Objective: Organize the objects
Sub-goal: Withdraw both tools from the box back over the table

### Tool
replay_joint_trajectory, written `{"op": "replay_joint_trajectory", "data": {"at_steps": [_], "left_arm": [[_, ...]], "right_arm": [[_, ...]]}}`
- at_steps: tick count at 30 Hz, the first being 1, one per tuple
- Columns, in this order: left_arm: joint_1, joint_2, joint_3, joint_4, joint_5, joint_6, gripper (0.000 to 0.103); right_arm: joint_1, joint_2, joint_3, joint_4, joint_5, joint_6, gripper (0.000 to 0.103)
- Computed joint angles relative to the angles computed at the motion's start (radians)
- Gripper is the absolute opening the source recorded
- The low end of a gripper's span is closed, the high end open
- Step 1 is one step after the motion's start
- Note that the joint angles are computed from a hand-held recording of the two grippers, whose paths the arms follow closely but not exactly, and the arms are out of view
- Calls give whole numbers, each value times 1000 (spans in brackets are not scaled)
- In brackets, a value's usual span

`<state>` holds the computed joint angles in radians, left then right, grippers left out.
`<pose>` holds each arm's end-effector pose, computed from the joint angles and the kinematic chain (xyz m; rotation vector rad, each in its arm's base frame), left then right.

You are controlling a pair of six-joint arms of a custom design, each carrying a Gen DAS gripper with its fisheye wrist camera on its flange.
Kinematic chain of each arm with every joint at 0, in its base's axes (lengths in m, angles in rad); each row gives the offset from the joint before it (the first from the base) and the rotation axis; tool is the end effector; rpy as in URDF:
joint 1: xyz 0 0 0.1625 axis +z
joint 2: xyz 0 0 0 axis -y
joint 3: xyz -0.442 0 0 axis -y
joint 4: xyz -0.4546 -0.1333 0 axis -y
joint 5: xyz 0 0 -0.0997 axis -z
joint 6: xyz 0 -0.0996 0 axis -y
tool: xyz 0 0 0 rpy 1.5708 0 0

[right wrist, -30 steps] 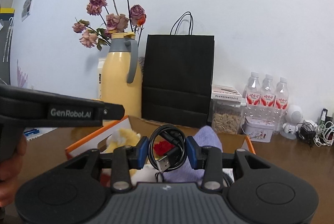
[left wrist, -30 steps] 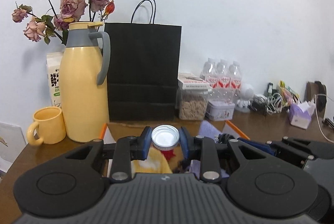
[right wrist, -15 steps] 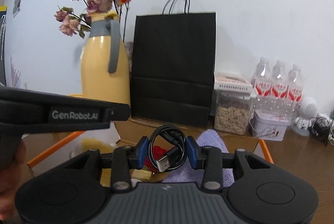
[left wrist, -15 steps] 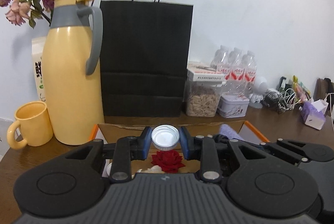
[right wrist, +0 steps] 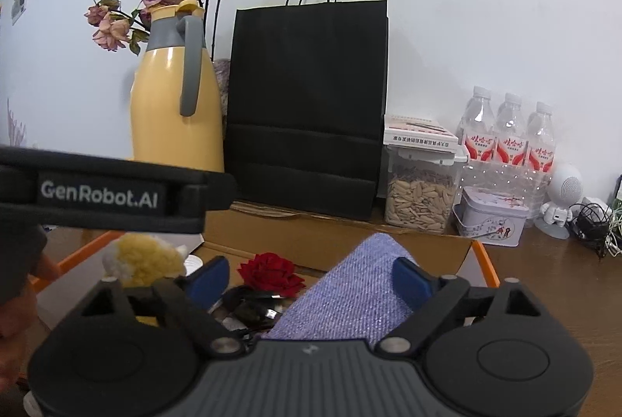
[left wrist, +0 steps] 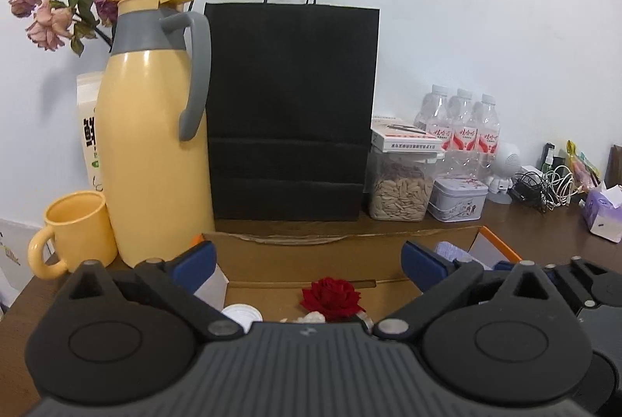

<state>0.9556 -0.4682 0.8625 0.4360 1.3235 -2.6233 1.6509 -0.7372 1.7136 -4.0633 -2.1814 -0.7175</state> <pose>-0.3362 -0.7490 0.0488 1.3590 2.3815 -1.0783 0.1295 -0.6605 0.1781 0.1974 -1.8069 1.3940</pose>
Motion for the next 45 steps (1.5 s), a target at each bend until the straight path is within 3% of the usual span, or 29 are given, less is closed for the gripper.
{"op": "replay_joint_trajectory", "data": {"at_steps": [17, 36, 45], "left_arm": [[-6, -27, 40, -13, 11, 8, 103], [-22, -203, 277, -131, 14, 27, 103], [-35, -290, 410, -173, -7, 40, 103]], "right_arm": [[7, 0, 6, -41, -7, -16, 103], [71, 16, 71, -173, -60, -100, 103], [103, 17, 134, -188, -87, -60, 103]]}}
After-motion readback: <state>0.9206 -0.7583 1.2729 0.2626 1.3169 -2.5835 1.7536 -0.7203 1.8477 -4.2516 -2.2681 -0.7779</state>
